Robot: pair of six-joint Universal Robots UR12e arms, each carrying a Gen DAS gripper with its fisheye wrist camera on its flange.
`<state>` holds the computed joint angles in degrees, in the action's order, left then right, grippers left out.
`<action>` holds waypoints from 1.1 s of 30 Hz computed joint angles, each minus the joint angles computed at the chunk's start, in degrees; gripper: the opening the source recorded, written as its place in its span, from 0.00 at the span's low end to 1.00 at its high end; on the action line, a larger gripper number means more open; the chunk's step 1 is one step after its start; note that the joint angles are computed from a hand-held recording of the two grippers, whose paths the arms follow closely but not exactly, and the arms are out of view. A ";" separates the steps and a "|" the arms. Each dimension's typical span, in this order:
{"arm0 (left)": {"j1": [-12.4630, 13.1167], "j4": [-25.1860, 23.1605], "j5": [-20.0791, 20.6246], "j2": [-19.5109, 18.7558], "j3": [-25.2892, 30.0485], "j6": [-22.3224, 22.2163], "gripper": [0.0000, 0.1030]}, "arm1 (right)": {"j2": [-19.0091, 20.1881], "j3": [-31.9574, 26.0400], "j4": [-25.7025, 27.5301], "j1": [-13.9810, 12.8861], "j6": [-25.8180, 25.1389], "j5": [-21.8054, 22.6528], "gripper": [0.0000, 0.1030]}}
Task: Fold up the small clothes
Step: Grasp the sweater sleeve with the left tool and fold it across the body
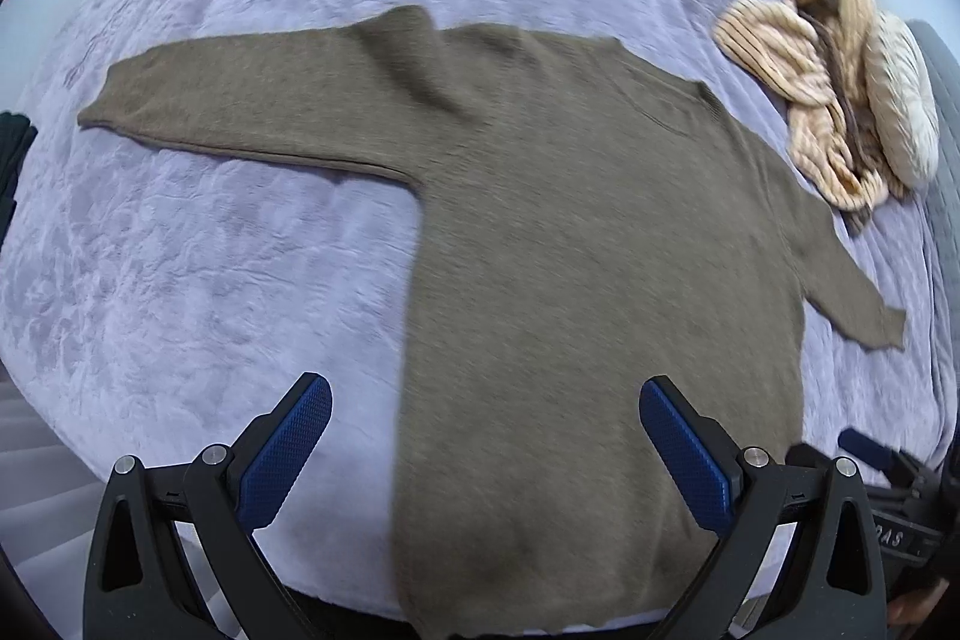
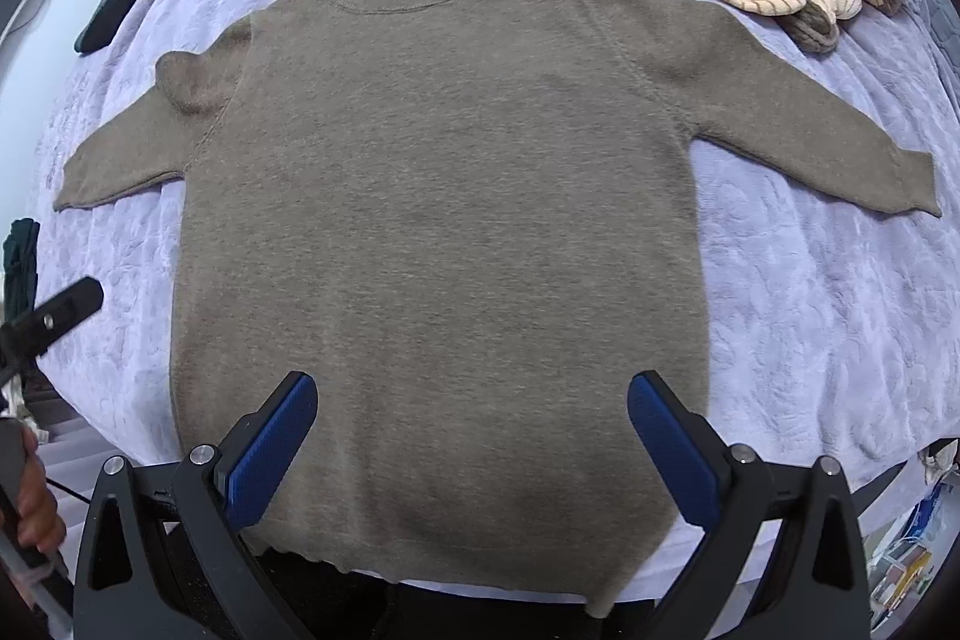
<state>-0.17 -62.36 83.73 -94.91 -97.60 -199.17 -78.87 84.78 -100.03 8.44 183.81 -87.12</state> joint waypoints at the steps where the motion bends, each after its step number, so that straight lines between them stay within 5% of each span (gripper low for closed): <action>1: 0.85 0.47 -0.40 -0.14 -0.30 0.37 1.00 | 0.40 -0.27 0.09 0.43 0.77 -0.08 1.00; 6: 6.12 7.05 -0.72 -1.15 -2.30 2.15 1.00 | 2.42 -2.04 1.45 2.73 3.28 -0.56 1.00; 13: 16.98 17.89 -5.37 -4.37 -5.25 -7.37 1.00 | 4.52 -3.66 0.86 5.97 4.93 -0.39 1.00; 18: 22.01 21.50 -12.34 -7.62 -6.19 -12.21 1.00 | 6.25 -5.39 1.44 8.15 5.23 0.31 1.00; 27: 23.52 31.84 -19.86 -10.39 -6.70 -14.66 0.98 | 7.45 -6.80 3.38 9.64 5.80 1.37 1.00; 28: 23.26 32.09 -19.70 -10.58 -6.46 -14.75 0.93 | 7.43 -6.77 3.38 9.56 5.93 1.62 1.00; 31: 23.00 32.00 -19.84 -10.86 -6.17 -14.66 0.50 | 7.37 -6.68 3.38 9.13 5.26 2.69 1.00; 33: 23.68 34.91 -23.36 -10.94 -7.09 -15.51 0.09 | 7.32 -6.66 3.34 8.82 4.11 3.44 1.00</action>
<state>23.51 -27.45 60.37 -105.84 -104.69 -214.68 -71.55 78.12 -96.69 17.25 187.92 -83.69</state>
